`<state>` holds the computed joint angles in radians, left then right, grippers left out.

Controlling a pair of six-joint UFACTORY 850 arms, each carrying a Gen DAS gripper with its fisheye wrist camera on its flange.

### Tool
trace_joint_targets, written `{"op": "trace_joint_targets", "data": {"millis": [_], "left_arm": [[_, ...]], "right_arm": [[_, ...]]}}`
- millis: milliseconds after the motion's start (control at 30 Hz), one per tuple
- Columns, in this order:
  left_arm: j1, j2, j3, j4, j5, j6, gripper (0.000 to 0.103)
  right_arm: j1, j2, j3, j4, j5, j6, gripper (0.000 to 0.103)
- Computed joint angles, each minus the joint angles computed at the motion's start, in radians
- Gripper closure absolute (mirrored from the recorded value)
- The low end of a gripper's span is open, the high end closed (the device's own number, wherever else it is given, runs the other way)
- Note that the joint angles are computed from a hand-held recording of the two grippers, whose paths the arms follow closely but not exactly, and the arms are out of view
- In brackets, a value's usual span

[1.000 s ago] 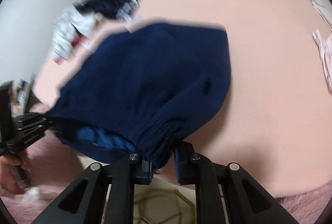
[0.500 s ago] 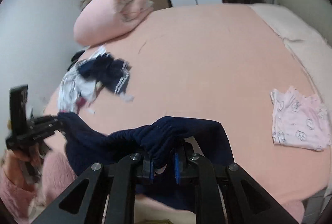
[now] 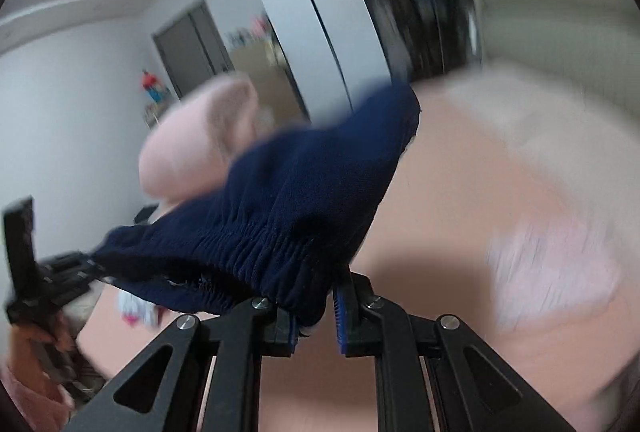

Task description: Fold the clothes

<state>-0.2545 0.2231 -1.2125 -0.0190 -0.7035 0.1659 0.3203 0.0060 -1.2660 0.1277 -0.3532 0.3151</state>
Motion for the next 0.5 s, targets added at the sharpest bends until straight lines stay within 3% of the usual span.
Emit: {"op": "trace_joint_targets", "data": {"millis": [33,100,167,233,300,367,433,500], "left_arm": [[-0.013,-0.02,0.046,0.025,-0.007,-0.033,0.094],[-0.032,-0.091,0.146,0.051,-0.021,-0.064,0.094],[-0.053,-0.084,0.182,0.099,-0.006,-0.076,0.094],[-0.074,-0.076,0.219,0.149,0.013,-0.091,0.092],[-0.056,-0.063,0.217,0.11,0.013,-0.056,0.086],[-0.038,-0.052,0.215,0.07,0.012,-0.018,0.057],[-0.01,-0.02,0.219,0.025,0.004,0.01,0.053],[-0.003,0.018,0.261,-0.008,0.053,0.035,0.053]], "right_arm": [[0.006,-0.035,0.039,0.009,-0.03,0.01,0.091],[0.001,-0.123,0.068,0.048,-0.17,-0.021,0.09],[-0.002,-0.154,0.11,0.095,-0.182,-0.067,0.088],[0.005,-0.148,0.085,0.029,-0.22,-0.02,0.082],[0.007,-0.16,0.036,-0.007,-0.302,-0.013,0.076],[0.021,-0.151,0.035,-0.08,-0.308,0.013,0.055],[0.039,-0.134,0.046,-0.205,-0.322,0.089,0.045],[0.06,-0.116,0.048,-0.306,-0.334,0.168,0.045]]}}
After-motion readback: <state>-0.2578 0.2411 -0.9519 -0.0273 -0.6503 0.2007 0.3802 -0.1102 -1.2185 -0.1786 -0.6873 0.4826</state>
